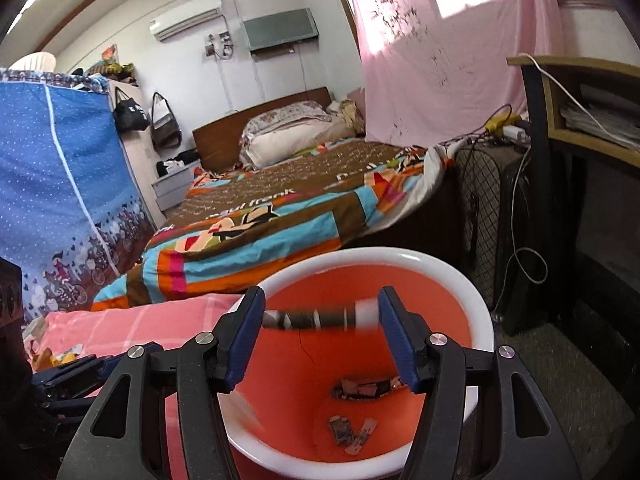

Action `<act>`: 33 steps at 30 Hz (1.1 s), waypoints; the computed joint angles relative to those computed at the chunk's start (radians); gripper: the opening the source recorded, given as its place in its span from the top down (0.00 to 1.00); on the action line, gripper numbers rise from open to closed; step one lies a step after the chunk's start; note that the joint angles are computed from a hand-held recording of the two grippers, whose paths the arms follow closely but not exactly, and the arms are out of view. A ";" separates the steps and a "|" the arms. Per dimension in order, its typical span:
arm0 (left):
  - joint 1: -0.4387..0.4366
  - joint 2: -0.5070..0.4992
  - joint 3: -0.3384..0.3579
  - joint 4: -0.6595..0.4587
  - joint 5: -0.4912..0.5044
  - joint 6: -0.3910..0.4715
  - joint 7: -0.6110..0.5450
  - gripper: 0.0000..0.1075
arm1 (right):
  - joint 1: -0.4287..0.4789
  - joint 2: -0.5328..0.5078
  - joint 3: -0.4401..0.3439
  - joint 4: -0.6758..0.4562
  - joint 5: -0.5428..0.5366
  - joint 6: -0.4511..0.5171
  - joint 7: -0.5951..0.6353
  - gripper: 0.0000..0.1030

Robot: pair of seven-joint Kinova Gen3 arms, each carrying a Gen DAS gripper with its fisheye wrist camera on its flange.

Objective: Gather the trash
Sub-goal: 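Carry the marker and paper sheet over the orange bucket and open both grippers, then return both grippers to the brown paper bag and yellow caps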

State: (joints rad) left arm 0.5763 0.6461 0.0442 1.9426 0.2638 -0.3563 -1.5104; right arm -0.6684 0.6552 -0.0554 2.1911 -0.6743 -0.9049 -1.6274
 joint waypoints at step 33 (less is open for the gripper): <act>0.100 -0.077 0.014 0.500 0.583 -0.872 0.042 0.04 | -0.148 0.128 -0.079 -0.021 0.109 -0.509 0.074 0.00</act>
State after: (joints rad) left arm 0.6762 0.5695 0.0581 2.4426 0.8463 -1.2281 -1.4681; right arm -0.8166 0.7831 -0.1348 2.1697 -0.5657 -1.4142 -1.5532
